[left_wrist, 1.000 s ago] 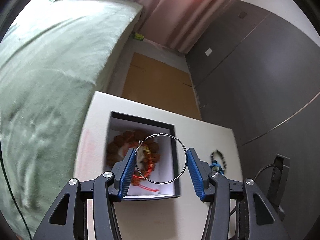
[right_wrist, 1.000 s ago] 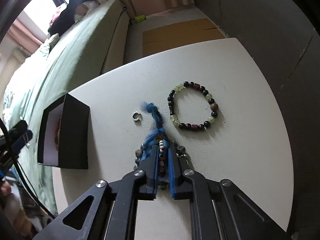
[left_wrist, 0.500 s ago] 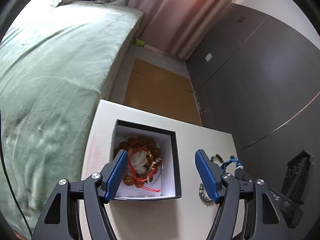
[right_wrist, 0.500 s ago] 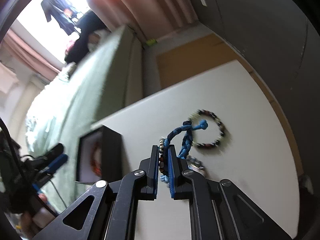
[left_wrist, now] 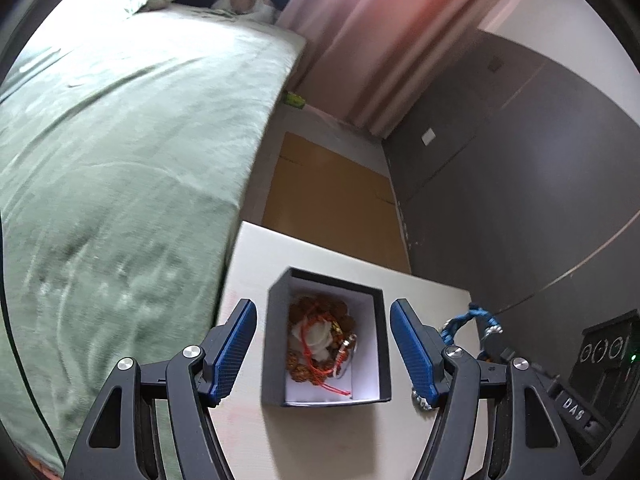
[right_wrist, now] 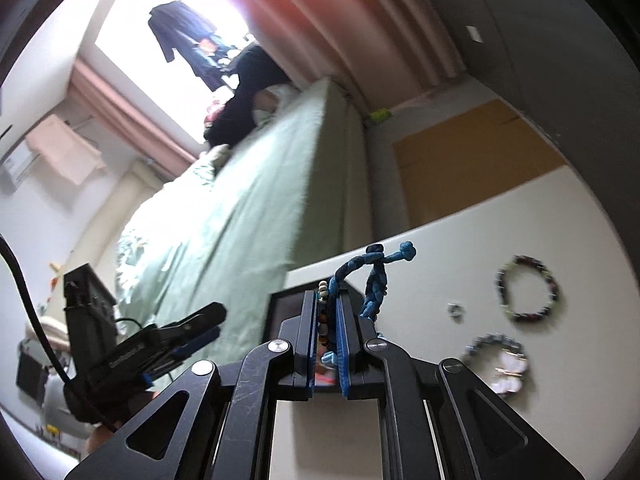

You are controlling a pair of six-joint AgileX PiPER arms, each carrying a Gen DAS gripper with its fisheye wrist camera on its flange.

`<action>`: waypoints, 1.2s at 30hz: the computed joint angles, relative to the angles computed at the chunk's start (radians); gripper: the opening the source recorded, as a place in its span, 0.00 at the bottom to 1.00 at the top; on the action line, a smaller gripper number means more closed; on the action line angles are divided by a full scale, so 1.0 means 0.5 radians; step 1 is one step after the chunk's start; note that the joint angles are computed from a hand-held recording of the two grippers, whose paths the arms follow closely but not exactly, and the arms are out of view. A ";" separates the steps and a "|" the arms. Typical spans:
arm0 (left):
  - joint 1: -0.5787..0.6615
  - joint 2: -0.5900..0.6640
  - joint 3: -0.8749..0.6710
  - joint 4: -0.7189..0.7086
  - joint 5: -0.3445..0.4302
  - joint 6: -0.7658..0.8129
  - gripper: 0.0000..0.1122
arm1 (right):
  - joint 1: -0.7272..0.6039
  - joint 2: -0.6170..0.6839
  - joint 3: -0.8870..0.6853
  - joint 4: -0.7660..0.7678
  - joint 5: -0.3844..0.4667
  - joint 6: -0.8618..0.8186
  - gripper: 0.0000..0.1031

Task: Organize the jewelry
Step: 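Lower the blue tassel pendant into the black box and open the right tool, then reach the left tool to the grey bead bracelet and grasp it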

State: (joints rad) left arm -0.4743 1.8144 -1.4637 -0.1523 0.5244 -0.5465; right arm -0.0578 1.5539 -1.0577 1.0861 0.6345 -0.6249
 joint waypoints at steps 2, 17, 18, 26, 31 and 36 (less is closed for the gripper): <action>0.037 -0.041 0.052 -0.033 -0.028 0.012 0.62 | 0.052 0.037 -0.019 0.057 -0.005 -0.047 0.10; 0.163 -0.122 0.163 -0.161 -0.069 0.088 0.62 | 0.374 0.247 -0.236 -0.169 -0.136 0.187 0.11; 0.159 -0.121 0.159 -0.162 -0.068 0.092 0.62 | 0.398 0.271 -0.286 -0.343 -0.121 0.355 0.18; 0.121 -0.093 0.132 -0.108 -0.058 0.048 0.62 | 0.250 0.183 -0.208 -0.445 -0.055 0.433 0.50; 0.050 -0.042 0.057 -0.068 -0.031 0.018 0.62 | 0.089 0.074 -0.115 -0.477 -0.011 0.448 0.50; -0.049 0.026 -0.038 -0.043 -0.007 -0.014 0.62 | -0.126 -0.029 -0.046 -0.516 0.088 0.465 0.57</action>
